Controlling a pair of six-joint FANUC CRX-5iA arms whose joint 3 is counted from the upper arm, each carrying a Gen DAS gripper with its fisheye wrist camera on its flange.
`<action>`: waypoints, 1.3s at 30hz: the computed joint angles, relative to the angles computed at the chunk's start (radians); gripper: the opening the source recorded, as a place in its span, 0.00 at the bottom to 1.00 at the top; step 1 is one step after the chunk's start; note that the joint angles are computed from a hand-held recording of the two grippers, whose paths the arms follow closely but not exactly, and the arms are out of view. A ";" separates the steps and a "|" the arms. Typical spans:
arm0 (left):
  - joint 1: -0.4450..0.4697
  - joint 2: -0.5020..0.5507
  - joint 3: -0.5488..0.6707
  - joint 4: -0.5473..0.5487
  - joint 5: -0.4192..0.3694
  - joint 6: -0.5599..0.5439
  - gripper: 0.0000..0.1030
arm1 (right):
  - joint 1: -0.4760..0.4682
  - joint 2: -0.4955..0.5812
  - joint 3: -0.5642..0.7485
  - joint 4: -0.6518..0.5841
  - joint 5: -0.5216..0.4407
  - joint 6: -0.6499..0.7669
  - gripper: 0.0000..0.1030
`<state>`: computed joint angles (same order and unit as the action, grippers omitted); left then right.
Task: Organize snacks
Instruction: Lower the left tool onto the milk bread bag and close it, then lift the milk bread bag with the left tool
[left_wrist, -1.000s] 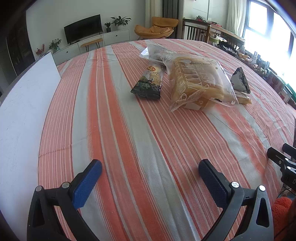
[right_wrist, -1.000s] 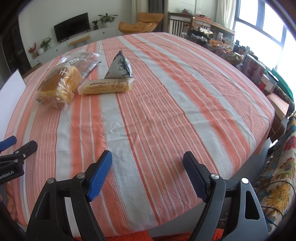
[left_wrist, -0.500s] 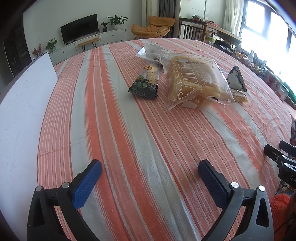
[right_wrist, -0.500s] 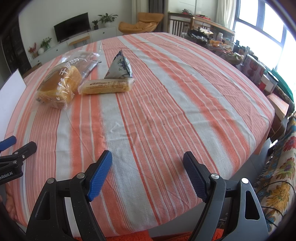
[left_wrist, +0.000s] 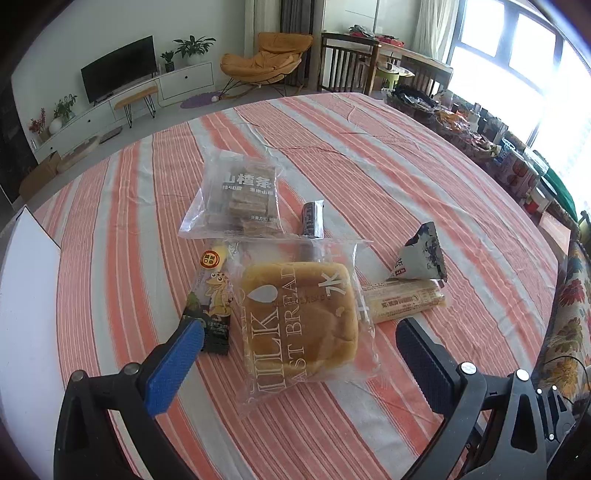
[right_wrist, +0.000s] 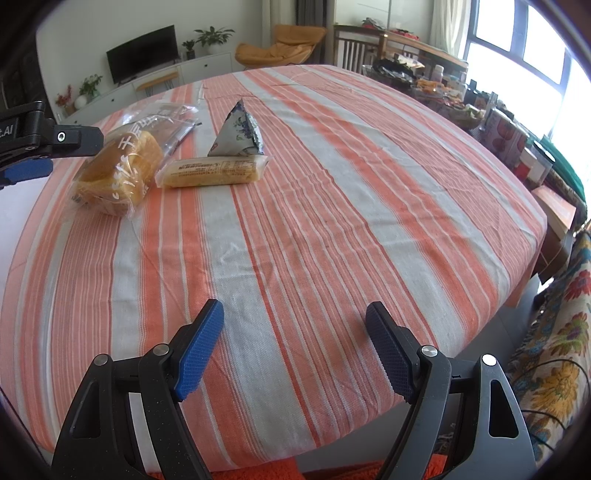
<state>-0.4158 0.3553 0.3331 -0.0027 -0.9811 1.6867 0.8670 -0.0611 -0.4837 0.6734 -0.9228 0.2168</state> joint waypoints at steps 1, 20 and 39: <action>-0.008 0.030 0.037 -0.011 -0.032 0.000 1.00 | 0.000 0.000 0.000 0.000 0.000 0.000 0.79; 0.029 -0.262 -0.302 0.009 0.068 0.072 0.68 | 0.000 0.001 0.001 0.000 -0.001 -0.001 0.79; 0.011 -0.298 -0.440 -0.172 0.114 0.201 0.92 | -0.003 -0.004 -0.004 0.000 -0.007 0.000 0.80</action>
